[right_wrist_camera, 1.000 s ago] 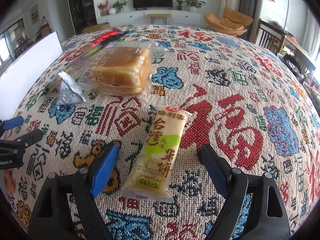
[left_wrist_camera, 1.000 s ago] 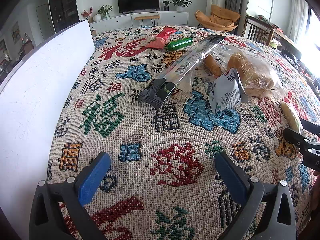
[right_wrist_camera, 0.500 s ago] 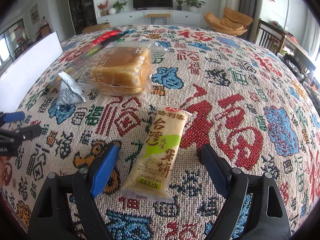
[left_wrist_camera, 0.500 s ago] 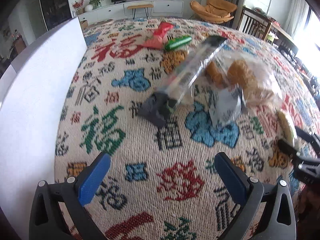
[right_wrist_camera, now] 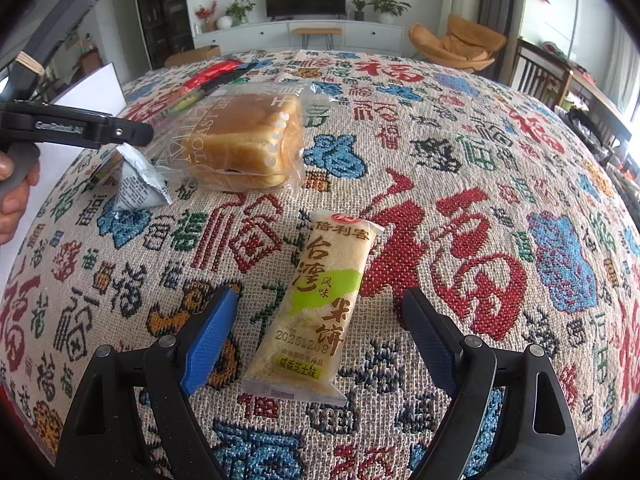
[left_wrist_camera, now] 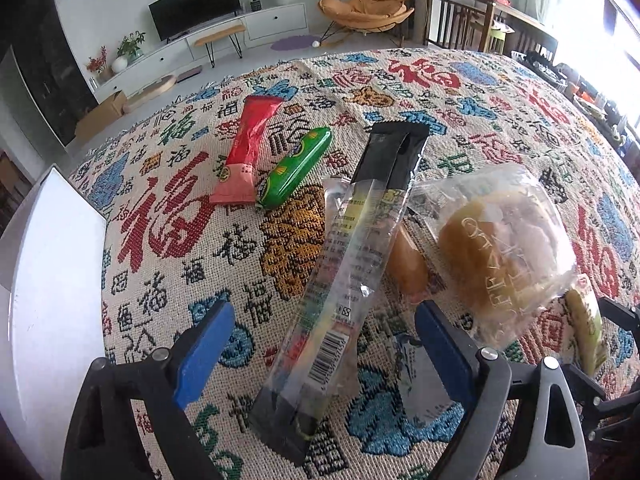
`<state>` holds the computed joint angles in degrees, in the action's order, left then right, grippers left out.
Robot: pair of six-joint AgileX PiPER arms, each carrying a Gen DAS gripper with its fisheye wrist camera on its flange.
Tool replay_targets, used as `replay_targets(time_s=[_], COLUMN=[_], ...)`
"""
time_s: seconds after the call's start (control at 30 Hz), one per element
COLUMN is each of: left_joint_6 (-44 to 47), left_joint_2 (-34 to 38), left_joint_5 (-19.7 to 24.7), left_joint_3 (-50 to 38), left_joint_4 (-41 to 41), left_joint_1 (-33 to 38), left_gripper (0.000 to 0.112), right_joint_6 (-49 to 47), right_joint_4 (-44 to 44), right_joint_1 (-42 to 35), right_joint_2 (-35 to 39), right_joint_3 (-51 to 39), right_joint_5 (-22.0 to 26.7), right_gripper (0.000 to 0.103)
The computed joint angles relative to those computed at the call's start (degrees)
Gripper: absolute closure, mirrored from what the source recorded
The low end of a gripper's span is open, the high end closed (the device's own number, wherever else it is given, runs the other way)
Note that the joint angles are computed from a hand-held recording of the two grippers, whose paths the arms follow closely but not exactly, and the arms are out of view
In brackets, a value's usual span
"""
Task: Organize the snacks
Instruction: 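Reach the left tool to the clear Astavt candy tube and close it, then lift the Astavt candy tube off the table with the left tool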
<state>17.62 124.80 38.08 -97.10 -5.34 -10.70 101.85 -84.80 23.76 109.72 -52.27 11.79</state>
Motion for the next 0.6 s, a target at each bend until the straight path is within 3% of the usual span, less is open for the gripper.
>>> replay_targets(time_s=[0.07,0.13,0.17,0.3,0.43,0.53,0.6], left_joint_6=[3.9,7.4,7.1,11.5,16.4,21.0,18.6], left_joint_2=[0.8,2.5,3.0,-0.8,-12.7,-21.9,-26.7], left_joint_5=[0.9,6.0,7.1,4.0,-1.6,-4.9,-9.4], left_joint_3=[-0.9,-3.5,-4.0,3.5,21.9,35.1,41.9], left_joint_4=[-6.6,-13.9,-15.2,-23.8,-35.9,-38.9,-35.0], left_joint_1=[1.7,4.2,5.1,8.6,13.7,15.7,14.7], left_gripper=[0.031,0.08,0.085,0.096,0.098,0.098,0.098], right_joint_6=[0.0,0.1,0.1,0.1,0.0,0.0,0.0], right_joint_4=[0.0,0.0,0.0,-0.1,0.0,0.0,0.0], right_joint_1=[0.0,0.0,0.0,-0.1,0.1,0.1,0.1], right_joint_2=[0.0,0.0,0.0,0.0,0.0,0.0,0.0], right_joint_3=[0.0,0.0,0.0,0.0,0.0,0.0,0.0], right_joint_5=[0.0,0.0,0.0,0.0,0.1,0.1,0.0], right_gripper=[0.016,0.016,0.016,0.016,0.016,0.016,0.016])
